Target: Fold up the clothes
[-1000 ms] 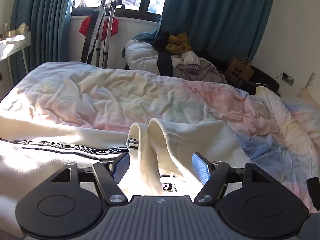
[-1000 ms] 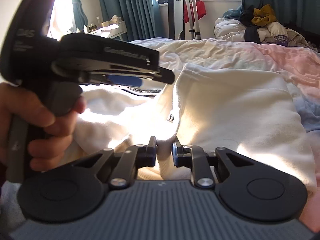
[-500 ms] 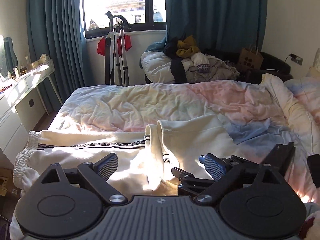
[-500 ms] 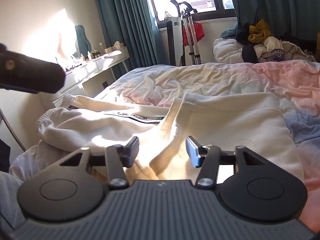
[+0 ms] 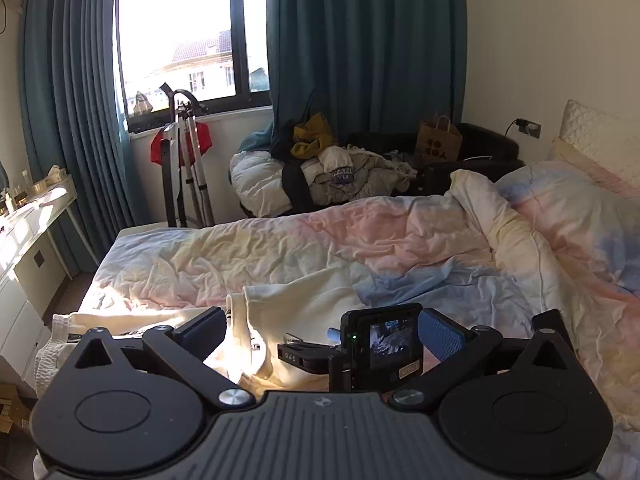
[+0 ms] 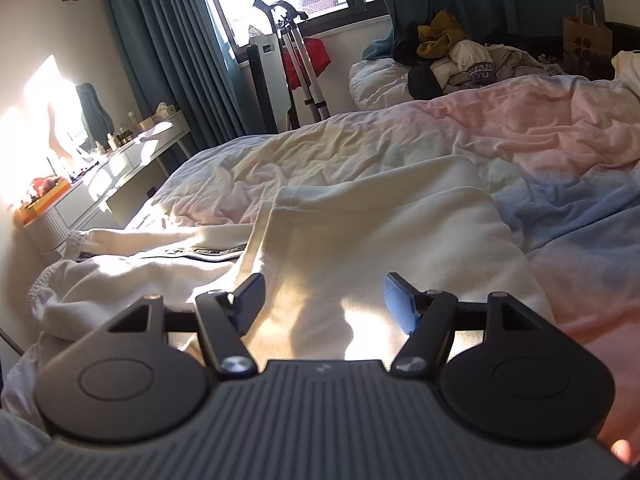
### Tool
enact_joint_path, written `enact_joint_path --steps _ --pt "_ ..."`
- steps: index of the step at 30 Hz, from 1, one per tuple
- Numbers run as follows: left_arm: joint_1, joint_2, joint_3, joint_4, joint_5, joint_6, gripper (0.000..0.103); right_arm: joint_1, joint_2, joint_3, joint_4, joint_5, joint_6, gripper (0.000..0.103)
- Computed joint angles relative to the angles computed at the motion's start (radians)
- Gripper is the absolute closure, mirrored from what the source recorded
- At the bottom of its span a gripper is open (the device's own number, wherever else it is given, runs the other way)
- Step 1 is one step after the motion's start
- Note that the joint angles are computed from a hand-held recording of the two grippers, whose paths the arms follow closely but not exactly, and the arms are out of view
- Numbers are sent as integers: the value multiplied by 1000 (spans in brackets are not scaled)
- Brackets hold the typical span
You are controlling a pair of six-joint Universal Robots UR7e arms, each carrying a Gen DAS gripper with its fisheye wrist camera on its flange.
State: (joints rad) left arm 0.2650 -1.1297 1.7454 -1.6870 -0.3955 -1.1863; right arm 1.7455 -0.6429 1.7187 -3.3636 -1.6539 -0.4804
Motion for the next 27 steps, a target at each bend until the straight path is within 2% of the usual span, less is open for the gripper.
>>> enact_joint_path --steps 3,7,9,11,15,17,20,24,27 --pt "14 -40 51 -153 -28 92 0 2 7 -8 -1 -15 -1 35" --pt "45 -103 116 -187 -11 85 0 3 14 -12 8 -23 -26 35" --pt "68 -144 165 -228 -4 91 0 6 19 -15 9 -33 -38 35" --pt "115 -200 225 -315 -28 123 0 7 23 -19 18 -43 -50 35" --pt "219 -339 322 -269 2 -13 4 9 31 -28 19 -63 -37 35" --pt "259 -419 358 -202 23 -107 6 10 33 -29 18 -72 -34 35" --pt "333 -577 427 -179 23 -227 8 9 37 -35 23 -82 -21 35" --pt "430 -762 535 -348 18 -206 11 8 50 -59 42 -112 9 35" --pt "510 -848 604 -502 5 -180 12 0 63 -81 54 -109 48 35"
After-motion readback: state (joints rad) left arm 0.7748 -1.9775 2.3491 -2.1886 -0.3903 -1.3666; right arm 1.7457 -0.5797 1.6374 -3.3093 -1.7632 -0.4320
